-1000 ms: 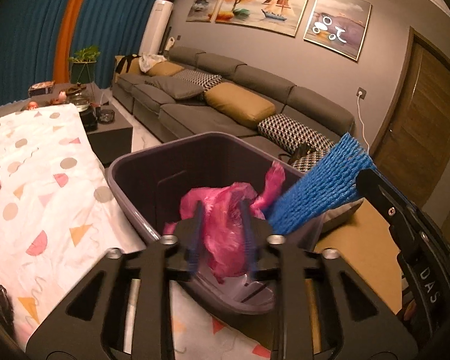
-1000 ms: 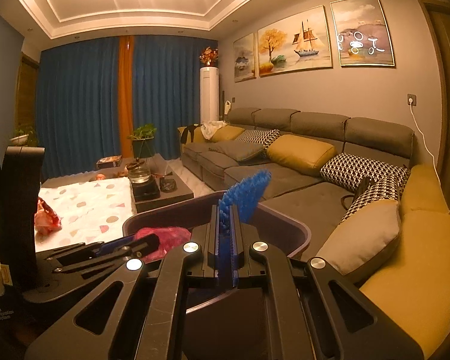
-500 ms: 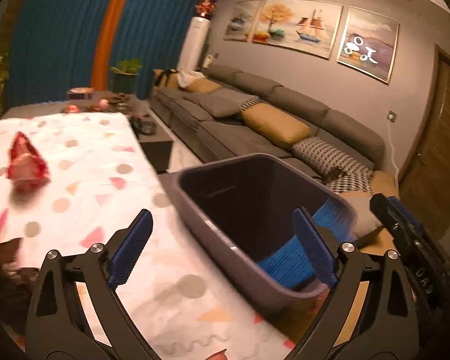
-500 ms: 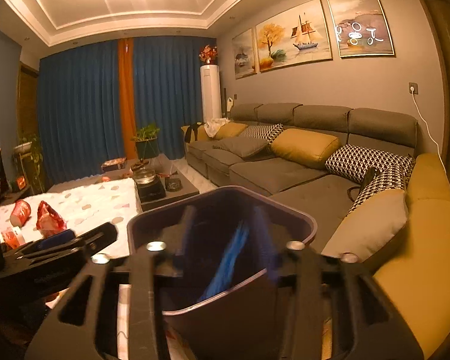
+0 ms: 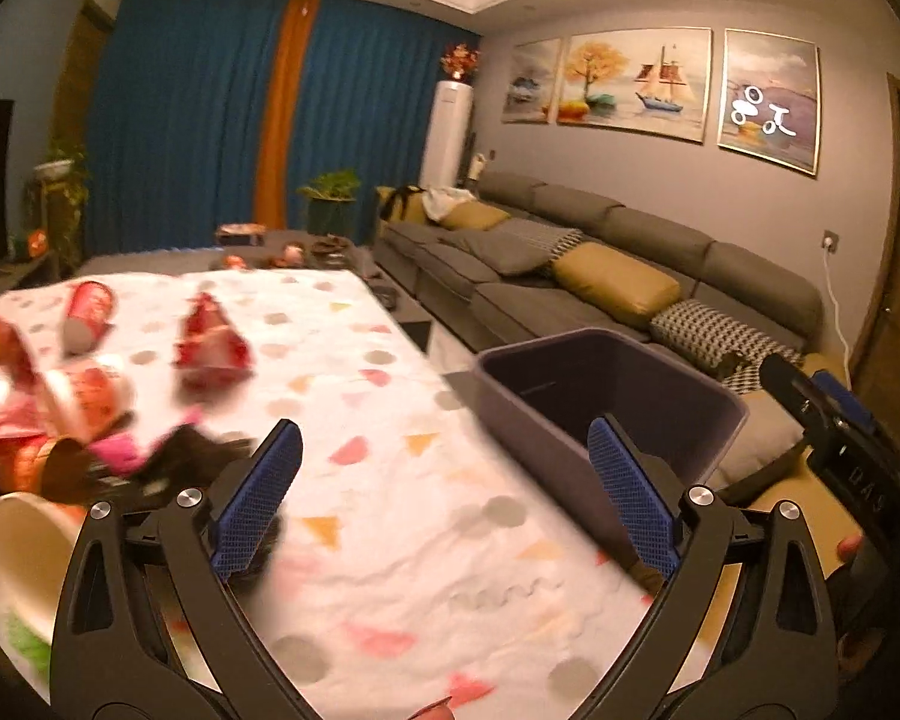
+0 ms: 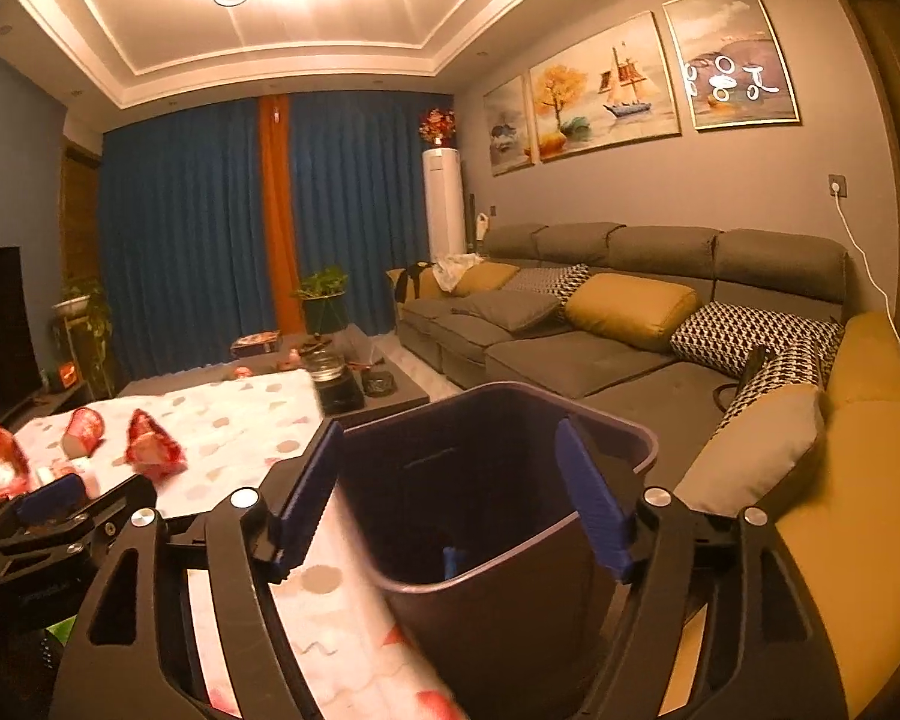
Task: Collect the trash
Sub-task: 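Move both open tools back over the trash pile on the table, then grasp the white paper cup rim with the left tool while the right tool grasps the black plastic bag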
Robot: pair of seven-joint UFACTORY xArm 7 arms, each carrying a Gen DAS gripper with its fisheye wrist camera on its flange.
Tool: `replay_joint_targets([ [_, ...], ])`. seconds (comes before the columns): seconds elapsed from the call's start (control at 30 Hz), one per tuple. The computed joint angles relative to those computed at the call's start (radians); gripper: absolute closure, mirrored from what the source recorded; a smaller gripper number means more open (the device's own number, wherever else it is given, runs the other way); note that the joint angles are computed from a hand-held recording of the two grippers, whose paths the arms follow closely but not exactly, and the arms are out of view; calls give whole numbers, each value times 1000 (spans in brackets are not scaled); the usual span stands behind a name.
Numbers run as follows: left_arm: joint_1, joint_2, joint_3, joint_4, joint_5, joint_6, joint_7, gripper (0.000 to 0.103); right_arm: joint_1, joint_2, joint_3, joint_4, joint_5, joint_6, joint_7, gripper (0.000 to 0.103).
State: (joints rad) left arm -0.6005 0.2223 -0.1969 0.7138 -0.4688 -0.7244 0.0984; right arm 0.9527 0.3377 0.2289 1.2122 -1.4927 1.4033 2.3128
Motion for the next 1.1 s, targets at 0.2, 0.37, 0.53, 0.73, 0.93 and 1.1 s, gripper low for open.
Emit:
replay_joint_targets([
  [0.2,24,-121,-3,-172,-94,-88,16,9,47,58,2,81,-25,-1,-18,28],
  [0.37,88,-203,-4,-309,-116,-145,-1,9,95,133,-23,184,-48,-45,-47,28],
  [0.53,178,-263,14,-421,-72,-146,-48,9,140,215,-63,304,-62,-121,-92,28],
  [0.73,258,-292,35,-484,17,-122,-87,19,190,300,-121,434,-43,-190,-163,28],
  [0.93,311,-278,52,-453,143,-28,-127,31,223,363,-178,527,-5,-244,-225,28],
  [1.1,339,-251,71,-409,232,59,-194,48,235,397,-214,575,28,-286,-258,28],
])
